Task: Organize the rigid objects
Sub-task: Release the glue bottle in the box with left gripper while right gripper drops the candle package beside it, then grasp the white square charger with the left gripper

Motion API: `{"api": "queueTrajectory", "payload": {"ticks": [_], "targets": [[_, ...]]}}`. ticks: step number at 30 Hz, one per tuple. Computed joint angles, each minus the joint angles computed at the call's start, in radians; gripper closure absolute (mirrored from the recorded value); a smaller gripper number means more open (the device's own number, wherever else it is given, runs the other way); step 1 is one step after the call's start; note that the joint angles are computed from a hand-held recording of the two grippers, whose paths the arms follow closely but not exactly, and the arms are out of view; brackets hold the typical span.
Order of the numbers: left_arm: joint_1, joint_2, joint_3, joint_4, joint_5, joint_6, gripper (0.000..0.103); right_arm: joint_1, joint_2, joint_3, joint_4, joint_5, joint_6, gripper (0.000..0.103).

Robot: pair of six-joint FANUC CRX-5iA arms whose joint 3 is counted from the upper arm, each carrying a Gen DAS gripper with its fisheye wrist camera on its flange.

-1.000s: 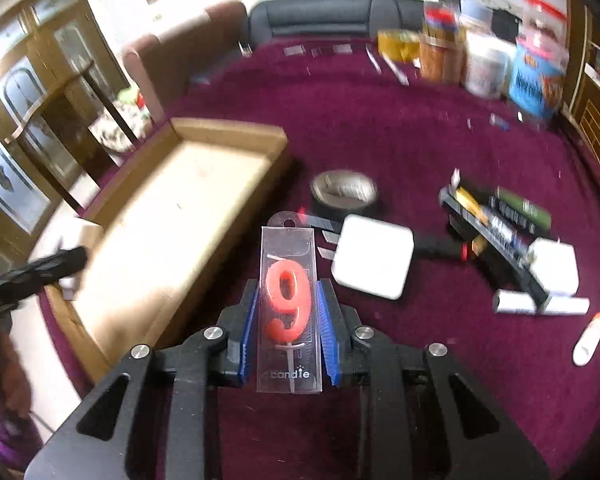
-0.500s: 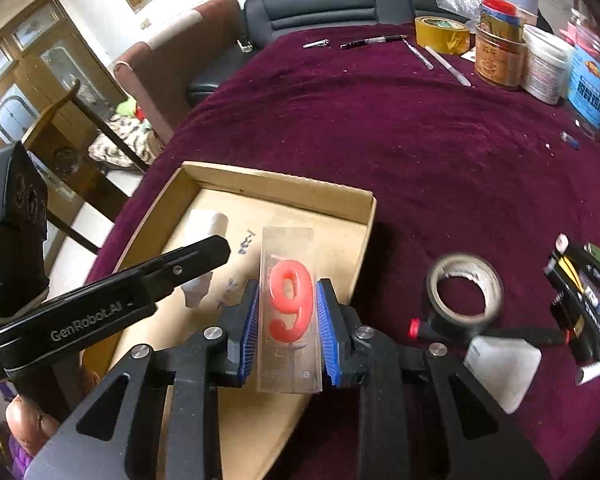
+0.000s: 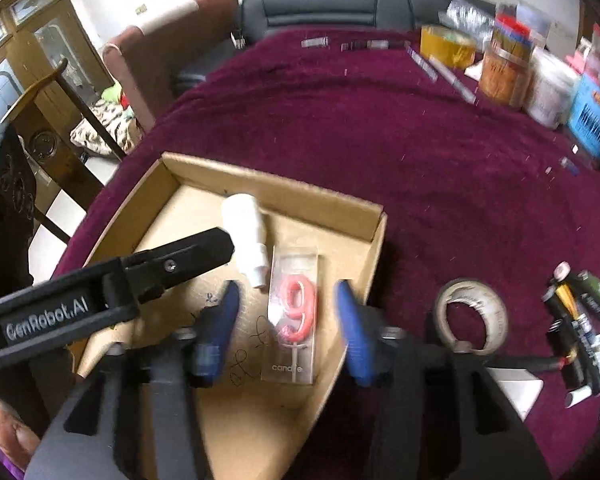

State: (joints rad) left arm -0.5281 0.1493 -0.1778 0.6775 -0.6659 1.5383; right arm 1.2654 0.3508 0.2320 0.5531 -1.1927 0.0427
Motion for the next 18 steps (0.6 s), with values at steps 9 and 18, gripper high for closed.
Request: {"api": "queueTrajectory", "payload": {"ticks": [9, 18], "targets": [[-0.049, -0.116, -0.029, -0.072, 0.037, 0.097, 0.044, 0.185, -0.098, -0.181, 0.449, -0.386, -0.241, 0.018], [-0.261, -0.03, 0.21, -0.367, -0.063, 0.234, 0.033, 0.306, -0.214, -0.446, 0.378, -0.754, -0.505, 0.0]]}}
